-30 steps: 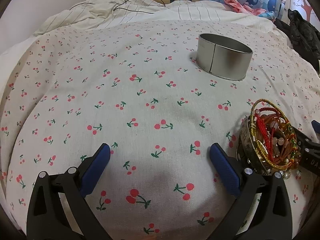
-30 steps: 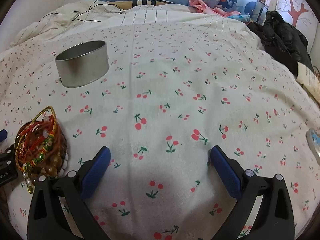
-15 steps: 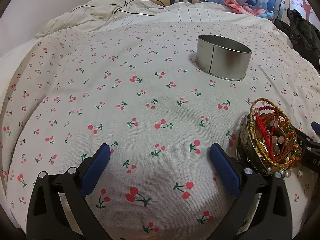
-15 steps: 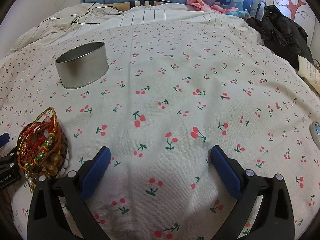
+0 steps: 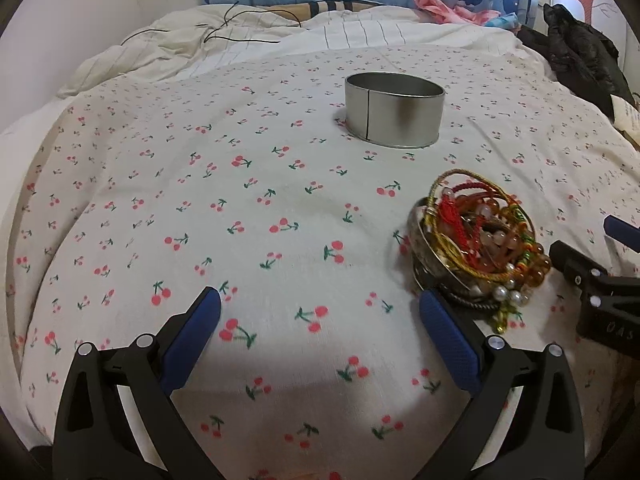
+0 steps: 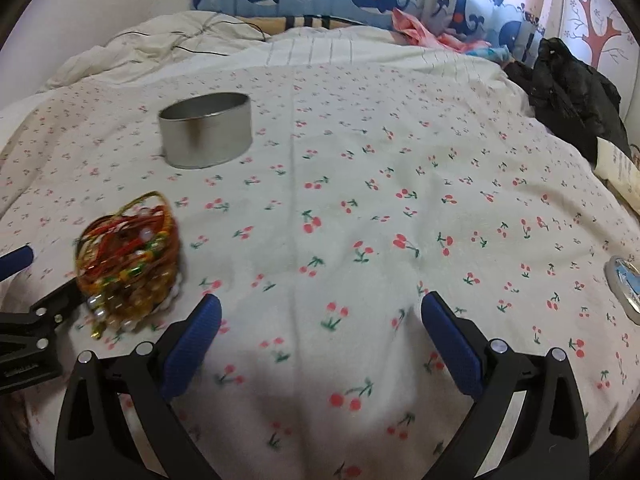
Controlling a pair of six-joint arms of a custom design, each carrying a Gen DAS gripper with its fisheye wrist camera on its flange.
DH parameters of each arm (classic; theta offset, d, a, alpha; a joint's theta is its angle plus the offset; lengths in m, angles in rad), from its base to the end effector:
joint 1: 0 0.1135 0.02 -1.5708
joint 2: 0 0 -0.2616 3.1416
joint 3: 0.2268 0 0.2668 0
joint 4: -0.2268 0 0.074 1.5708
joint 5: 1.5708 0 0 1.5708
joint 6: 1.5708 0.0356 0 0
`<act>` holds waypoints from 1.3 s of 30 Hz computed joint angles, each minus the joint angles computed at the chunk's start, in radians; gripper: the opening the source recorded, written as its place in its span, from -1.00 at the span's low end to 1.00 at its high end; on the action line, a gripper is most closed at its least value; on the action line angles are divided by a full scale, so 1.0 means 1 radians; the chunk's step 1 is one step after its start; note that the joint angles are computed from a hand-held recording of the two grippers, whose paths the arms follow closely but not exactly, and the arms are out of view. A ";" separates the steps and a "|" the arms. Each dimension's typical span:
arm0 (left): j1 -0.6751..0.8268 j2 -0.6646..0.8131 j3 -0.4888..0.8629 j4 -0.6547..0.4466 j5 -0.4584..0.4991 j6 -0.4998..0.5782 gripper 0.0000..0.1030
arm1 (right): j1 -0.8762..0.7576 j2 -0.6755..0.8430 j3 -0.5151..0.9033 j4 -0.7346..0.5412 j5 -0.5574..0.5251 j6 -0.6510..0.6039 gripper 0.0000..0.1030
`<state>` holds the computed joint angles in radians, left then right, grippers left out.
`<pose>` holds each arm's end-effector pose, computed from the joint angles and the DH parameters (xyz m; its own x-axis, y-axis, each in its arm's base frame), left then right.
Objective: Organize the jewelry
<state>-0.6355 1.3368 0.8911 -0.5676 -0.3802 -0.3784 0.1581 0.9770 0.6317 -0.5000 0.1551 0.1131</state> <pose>0.2303 -0.1534 0.2192 -0.7799 0.1489 -0.6080 0.1131 0.9888 0.0972 0.2092 0.0278 0.2171 -0.7402 -0.0051 -0.6723 0.0294 0.9988 -0.0400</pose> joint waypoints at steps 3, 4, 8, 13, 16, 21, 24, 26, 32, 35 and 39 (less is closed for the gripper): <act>0.003 0.001 0.012 -0.025 0.025 -0.015 0.86 | 0.017 -0.032 -0.011 0.000 0.005 0.001 0.86; -0.001 0.003 0.019 -0.033 0.018 -0.014 0.86 | 0.020 -0.041 -0.013 0.001 0.005 0.001 0.86; -0.021 0.000 0.019 -0.038 -0.004 -0.017 0.86 | 0.008 -0.073 -0.022 0.010 -0.014 0.008 0.86; -0.047 -0.008 0.028 -0.038 -0.027 -0.027 0.86 | -0.034 -0.072 -0.028 0.018 -0.044 0.022 0.86; -0.070 -0.010 0.032 -0.032 -0.058 -0.029 0.86 | -0.047 -0.067 -0.029 0.021 -0.050 0.024 0.86; -0.041 -0.019 0.012 0.000 -0.028 -0.022 0.86 | -0.019 -0.015 -0.008 0.018 0.028 -0.005 0.86; -0.023 -0.005 0.012 0.004 -0.055 -0.016 0.86 | -0.050 0.035 0.001 0.022 -0.020 -0.008 0.86; -0.001 0.000 0.011 0.008 -0.033 -0.013 0.86 | -0.060 0.050 0.005 0.027 -0.033 -0.009 0.86; 0.019 0.026 0.010 0.019 0.012 -0.013 0.86 | -0.051 0.083 0.011 0.040 -0.022 -0.010 0.86; 0.008 0.034 0.011 0.021 0.001 -0.009 0.86 | -0.057 0.091 0.009 0.047 -0.034 -0.011 0.87; 0.001 0.035 0.011 0.020 -0.004 -0.014 0.86 | -0.062 0.096 0.008 0.050 -0.041 -0.012 0.87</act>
<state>-0.6347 1.3715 0.9025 -0.5472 -0.3846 -0.3924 0.0958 1.0734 0.6396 -0.4503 0.1140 0.1009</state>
